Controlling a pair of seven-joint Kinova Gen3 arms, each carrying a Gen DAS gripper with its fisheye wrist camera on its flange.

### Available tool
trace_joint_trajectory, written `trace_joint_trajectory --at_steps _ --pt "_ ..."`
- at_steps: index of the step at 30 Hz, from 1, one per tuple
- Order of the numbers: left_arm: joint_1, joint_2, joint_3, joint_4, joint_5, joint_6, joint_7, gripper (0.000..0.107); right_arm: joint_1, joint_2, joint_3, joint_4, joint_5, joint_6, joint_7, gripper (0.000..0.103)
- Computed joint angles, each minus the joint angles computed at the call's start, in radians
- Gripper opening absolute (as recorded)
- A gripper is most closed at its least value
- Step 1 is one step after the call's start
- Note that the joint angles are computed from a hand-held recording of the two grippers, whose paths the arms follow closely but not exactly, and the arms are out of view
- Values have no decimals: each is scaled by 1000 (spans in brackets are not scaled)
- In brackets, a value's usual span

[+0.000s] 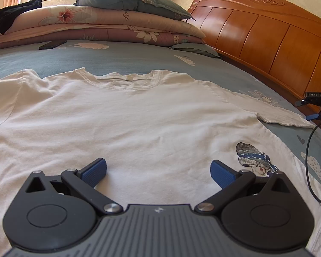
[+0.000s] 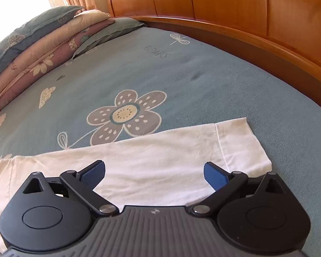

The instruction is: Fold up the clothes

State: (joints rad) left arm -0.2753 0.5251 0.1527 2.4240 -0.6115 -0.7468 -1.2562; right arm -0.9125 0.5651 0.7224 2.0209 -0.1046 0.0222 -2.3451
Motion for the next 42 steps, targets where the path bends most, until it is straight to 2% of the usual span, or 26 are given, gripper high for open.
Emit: trace_joint_trajectory --at_steps 3,5,7,11,15,16,21,22,24,27,32,35,39,42 --pt "3 1 -1 1 3 -2 0 102 8 12 -3 6 -3 31 -22 98" --pt "3 2 -1 0 2 -2 0 102 -53 10 61 38 -36 -7 -86 99" --pt "3 3 -1 -1 3 -1 -1 102 -74 -2 73 46 -53 -32 -95 99" --pt "6 3 -2 -2 6 0 -3 102 -42 -14 -1 3 -56 -52 -37 100" --pt "2 3 0 -2 3 -1 0 102 -6 30 -72 -82 -39 25 18 101" --pt "2 3 0 -2 2 -1 1 102 -15 48 -65 -99 -25 57 10 101" --pt "1 2 0 -2 -1 -2 4 102 -151 130 79 -155 26 197 -117 101" --pt "3 1 -1 -2 1 -1 3 102 -162 127 83 -161 36 204 -128 101" --pt "4 1 -1 -2 3 0 1 102 -156 100 36 -174 83 181 -110 101" --pt "3 1 -1 -2 1 0 2 102 -145 97 -33 -238 152 196 -88 101" --pt "-6 2 1 -1 -9 -3 9 102 -82 141 -176 -385 226 272 -68 101" --pt "-8 2 1 -1 -13 -4 11 102 -57 168 -228 -454 259 362 -75 101" --pt "-3 2 -2 -1 -9 -4 7 102 -85 136 -219 -424 312 404 -146 103" --pt "4 0 -4 -2 0 1 1 102 -173 71 -151 -338 374 376 -251 103"
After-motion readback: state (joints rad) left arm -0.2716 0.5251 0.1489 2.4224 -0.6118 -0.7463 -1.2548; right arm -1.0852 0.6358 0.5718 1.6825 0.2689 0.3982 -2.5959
